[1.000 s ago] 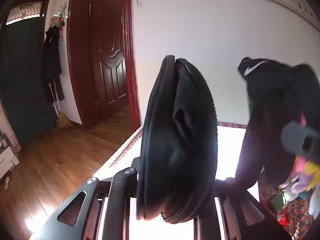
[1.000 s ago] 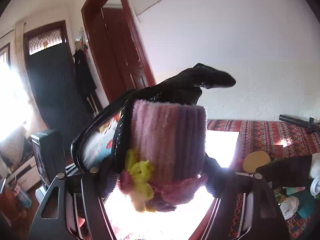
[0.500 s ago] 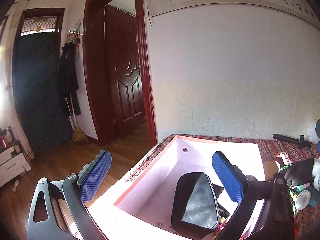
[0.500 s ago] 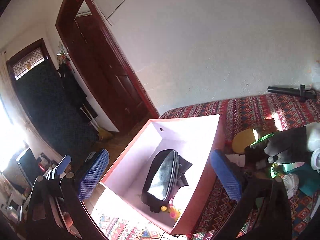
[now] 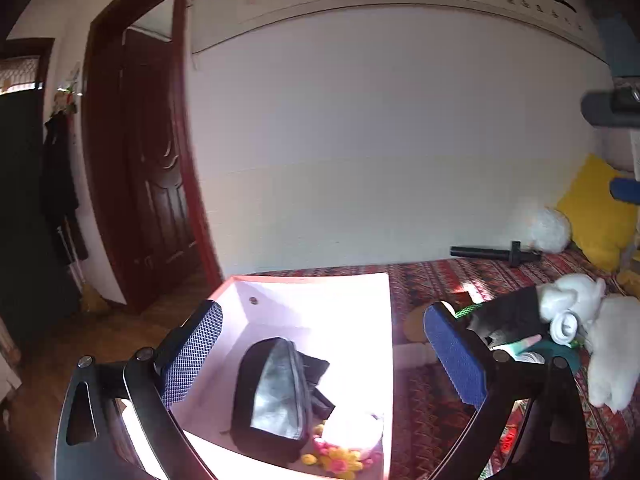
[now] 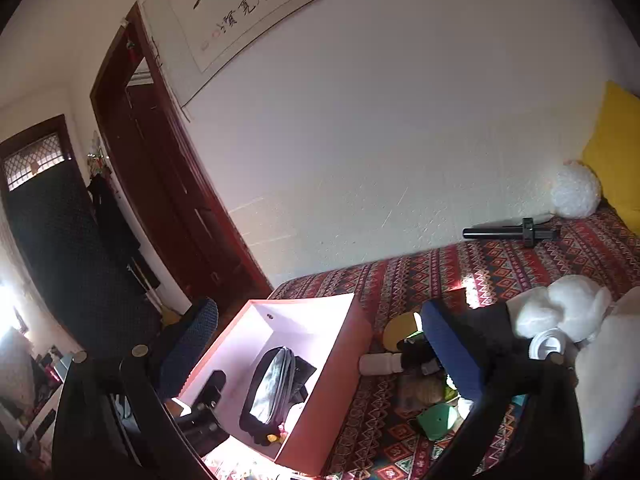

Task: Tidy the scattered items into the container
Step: 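Move both tools back from the box to the item pile, then grasp the green cap with left tool while right tool grasps the yarn ball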

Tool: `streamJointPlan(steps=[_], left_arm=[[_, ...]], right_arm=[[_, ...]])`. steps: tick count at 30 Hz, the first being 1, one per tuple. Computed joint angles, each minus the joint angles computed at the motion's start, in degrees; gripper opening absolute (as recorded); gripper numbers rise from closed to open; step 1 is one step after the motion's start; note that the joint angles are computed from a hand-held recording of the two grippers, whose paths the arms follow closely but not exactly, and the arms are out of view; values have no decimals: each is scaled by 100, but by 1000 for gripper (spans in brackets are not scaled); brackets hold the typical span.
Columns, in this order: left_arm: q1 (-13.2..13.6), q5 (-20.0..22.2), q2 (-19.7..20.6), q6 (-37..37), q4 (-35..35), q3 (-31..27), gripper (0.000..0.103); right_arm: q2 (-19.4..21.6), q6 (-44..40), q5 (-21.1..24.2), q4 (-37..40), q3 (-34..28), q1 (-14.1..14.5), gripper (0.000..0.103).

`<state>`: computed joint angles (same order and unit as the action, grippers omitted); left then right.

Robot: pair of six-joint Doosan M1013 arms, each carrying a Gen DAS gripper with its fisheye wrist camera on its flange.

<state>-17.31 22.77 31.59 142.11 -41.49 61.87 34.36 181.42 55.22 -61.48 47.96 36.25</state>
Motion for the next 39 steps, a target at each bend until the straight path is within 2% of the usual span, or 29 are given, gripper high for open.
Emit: streamJointPlan(steps=[3,6,8,11,14,17,19,20,23,24,29,34,37,39], left_arm=[[-109,745,58,376,-158,-1,103],[-184,1705,275,401,-61,-162,103],[-290,2135,452,337,176,-295,103],[-449,2385,694,651,405,-342,103],[-606,2808,1013,474,1026,-726,102],[-687,3381,1318,229,1251,-1116,92],[-711,3788,1514,153,1230,-1393,82],[-720,3950,1592,130,1233,-1508,80],[-772,3909,1673,65,1359,-1563,78],[-766,4021,1725,26,1306,-1643,69],[-732,4070,1646,320,1006,-1491,67],[-711,3806,1303,289,1084,-1030,67],[-619,3556,973,276,1031,-689,67],[-499,3387,711,238,825,-450,67]], right_arm=[[-208,293,215,-215,323,27,102],[-372,522,399,-100,637,5,102],[-478,728,395,74,899,-47,102],[-607,843,95,796,1280,-241,102],[-749,973,-574,1667,1762,-501,99],[-830,1090,-993,2355,2147,-686,96],[-849,1007,-1018,2697,2278,-758,94],[-844,965,-961,2797,2301,-781,94],[-794,725,-837,3093,2299,-851,93],[-769,674,-837,3190,2290,-871,93],[-573,163,-937,3837,2198,-1018,87],[-361,44,-855,4151,2032,-1109,87],[-222,110,-516,4130,1863,-1121,87],[-198,48,-604,4308,1915,-1168,81]])
